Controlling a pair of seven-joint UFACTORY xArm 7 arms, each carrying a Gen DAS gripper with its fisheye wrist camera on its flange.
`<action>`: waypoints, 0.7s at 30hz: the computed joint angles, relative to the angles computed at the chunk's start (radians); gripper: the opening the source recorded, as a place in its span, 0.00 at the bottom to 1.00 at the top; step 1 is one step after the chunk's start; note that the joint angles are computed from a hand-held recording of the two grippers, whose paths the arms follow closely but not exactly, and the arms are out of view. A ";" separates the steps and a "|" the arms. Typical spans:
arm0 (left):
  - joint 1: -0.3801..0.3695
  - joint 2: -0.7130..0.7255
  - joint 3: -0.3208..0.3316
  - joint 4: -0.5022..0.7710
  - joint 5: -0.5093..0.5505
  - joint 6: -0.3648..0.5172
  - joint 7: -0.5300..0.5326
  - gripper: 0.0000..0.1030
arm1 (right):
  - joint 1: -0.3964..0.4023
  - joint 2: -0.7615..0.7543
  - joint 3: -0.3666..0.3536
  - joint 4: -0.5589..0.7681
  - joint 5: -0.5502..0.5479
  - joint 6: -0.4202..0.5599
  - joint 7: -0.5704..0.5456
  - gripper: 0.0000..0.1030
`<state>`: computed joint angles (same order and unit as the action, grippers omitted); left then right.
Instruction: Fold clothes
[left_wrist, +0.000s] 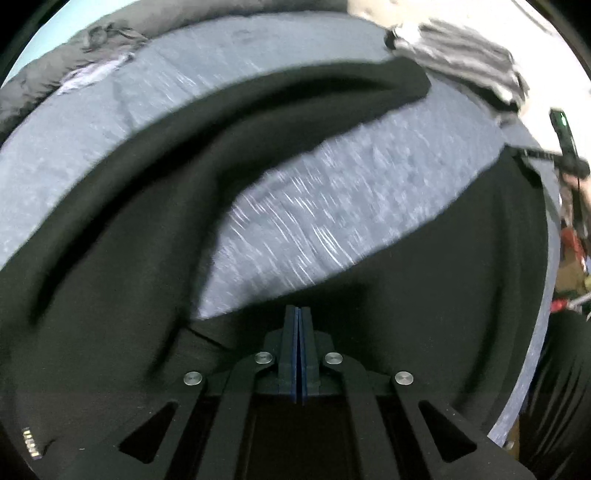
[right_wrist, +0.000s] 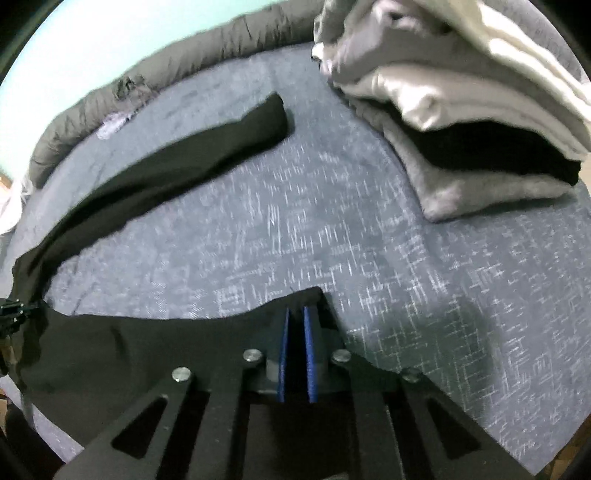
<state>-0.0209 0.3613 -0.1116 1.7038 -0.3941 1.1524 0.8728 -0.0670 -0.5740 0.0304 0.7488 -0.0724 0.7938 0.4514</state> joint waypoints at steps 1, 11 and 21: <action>0.004 0.013 0.002 0.025 -0.009 0.004 -0.015 0.00 | -0.004 -0.011 0.006 -0.004 -0.007 -0.008 0.008 0.06; 0.074 0.099 0.001 0.211 -0.076 0.049 -0.117 0.00 | -0.048 0.000 0.011 -0.001 -0.051 -0.014 0.079 0.06; 0.164 0.099 0.022 0.218 -0.113 -0.039 -0.227 0.00 | -0.058 0.032 0.080 0.075 -0.157 0.075 0.201 0.21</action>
<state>0.1435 0.4604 -0.0900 1.9215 -0.5073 1.1136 0.6456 -0.1254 -0.5418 0.1100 0.8241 -0.2296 0.8684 0.6529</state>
